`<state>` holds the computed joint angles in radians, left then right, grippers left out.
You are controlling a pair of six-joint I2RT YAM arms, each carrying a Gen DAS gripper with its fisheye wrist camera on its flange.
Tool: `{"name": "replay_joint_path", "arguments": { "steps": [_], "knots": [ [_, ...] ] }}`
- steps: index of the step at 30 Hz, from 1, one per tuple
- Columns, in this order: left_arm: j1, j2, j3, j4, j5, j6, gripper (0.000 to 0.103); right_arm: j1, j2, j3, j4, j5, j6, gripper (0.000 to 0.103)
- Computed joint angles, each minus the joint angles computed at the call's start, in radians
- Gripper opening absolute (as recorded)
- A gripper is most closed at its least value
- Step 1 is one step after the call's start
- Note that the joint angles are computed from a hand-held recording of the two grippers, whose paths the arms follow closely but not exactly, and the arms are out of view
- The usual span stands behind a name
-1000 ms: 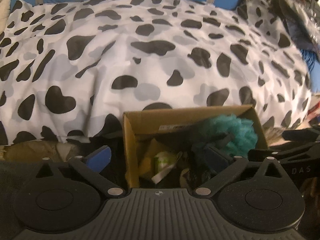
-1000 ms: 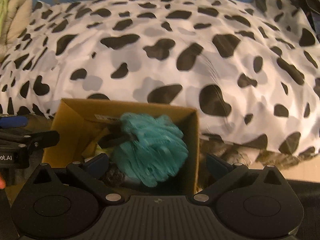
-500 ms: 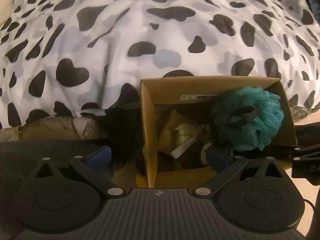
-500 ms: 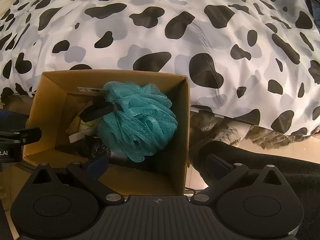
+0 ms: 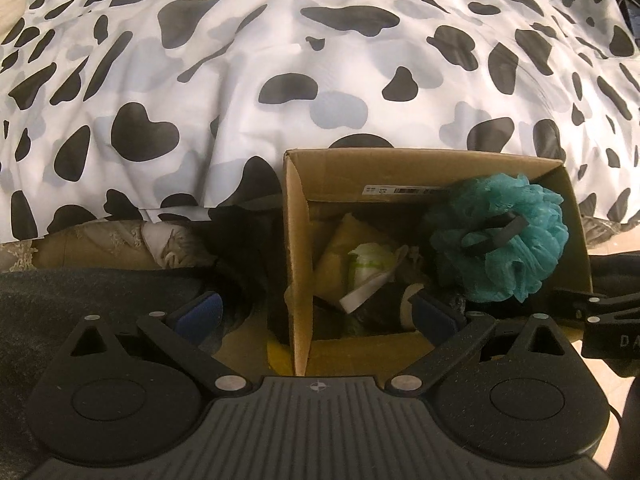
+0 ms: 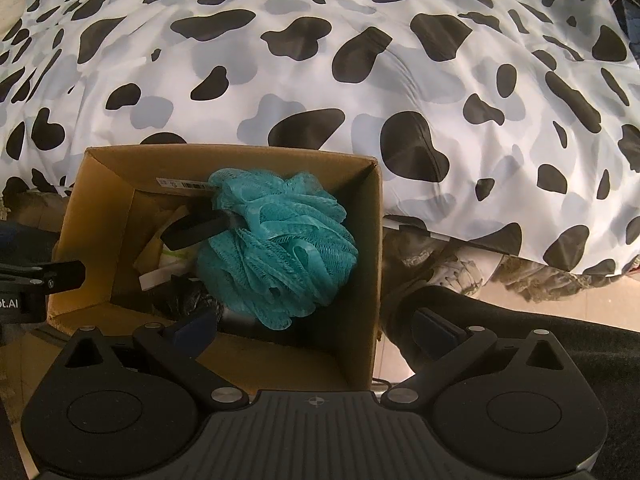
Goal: Organize soft objects
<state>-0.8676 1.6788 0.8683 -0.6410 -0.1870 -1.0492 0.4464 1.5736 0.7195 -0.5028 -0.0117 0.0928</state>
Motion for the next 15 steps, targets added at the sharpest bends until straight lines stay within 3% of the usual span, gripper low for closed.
{"name": "replay_joint_path", "arguments": {
  "steps": [15],
  "knots": [
    [0.000, 0.004, 0.001, -0.002, 0.004, 0.010, 0.103, -0.019, -0.012, -0.004, 0.010, 0.001, 0.013, 0.103]
  ]
}}
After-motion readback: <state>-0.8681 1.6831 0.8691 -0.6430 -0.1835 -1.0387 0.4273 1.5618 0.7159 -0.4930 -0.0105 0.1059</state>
